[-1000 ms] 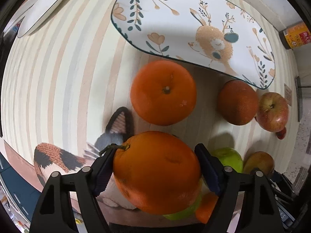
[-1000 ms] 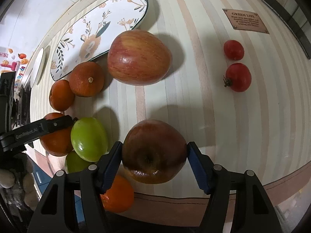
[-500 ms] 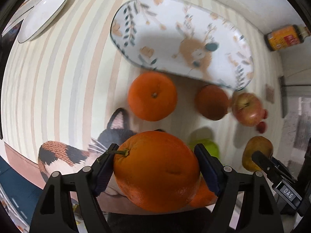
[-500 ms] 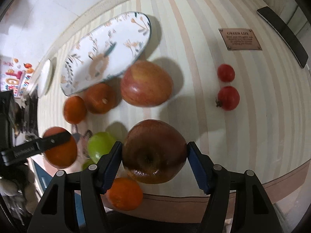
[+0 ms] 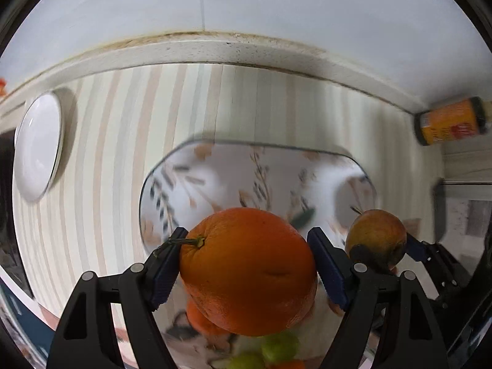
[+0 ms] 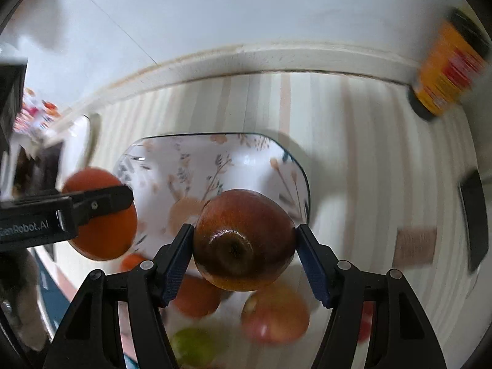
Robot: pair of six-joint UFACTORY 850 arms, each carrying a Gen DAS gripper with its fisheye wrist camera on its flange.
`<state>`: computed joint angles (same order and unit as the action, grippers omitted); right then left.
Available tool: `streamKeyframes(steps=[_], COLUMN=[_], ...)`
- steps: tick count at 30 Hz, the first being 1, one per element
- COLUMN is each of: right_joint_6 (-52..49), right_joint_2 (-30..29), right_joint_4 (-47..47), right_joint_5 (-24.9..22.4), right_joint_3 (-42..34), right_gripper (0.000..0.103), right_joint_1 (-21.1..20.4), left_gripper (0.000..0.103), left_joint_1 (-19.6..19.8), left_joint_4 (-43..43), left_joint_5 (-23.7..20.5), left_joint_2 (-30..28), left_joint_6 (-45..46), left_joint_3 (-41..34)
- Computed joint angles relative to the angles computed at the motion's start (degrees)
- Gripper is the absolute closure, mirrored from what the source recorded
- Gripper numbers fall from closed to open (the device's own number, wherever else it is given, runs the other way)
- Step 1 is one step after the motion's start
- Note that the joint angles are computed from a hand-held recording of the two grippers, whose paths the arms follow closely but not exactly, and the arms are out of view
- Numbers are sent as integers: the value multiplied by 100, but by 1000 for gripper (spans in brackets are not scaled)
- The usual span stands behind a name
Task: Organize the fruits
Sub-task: 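Carry the orange and apple onto the oval floral plate while both grippers open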
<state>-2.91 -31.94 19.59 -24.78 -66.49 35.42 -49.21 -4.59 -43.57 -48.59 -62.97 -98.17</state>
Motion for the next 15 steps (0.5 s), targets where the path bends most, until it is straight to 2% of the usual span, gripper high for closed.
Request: streamKeyframes(steps=[4,9,15], right_joint_6=[340,307,268], right_joint_2=[-544,-917,-1097], right_joint_4=[-344,-336,-305], right_joint_5=[-393,-790,-1105], right_joint_3=[-599,-1038,-1287], right_gripper=[34,34,33], right_joint_1=[12,-35,-75], left_gripper=[25,25,25], left_joint_1=[125,243,304], left_joint_4=[-105,-299,-575], left_joint_5=[-389,-583,-426], left_joint_2=[-361,-594,-558], left_joint_6=[328,663,885], left_joint_3=[-426,-659,-506])
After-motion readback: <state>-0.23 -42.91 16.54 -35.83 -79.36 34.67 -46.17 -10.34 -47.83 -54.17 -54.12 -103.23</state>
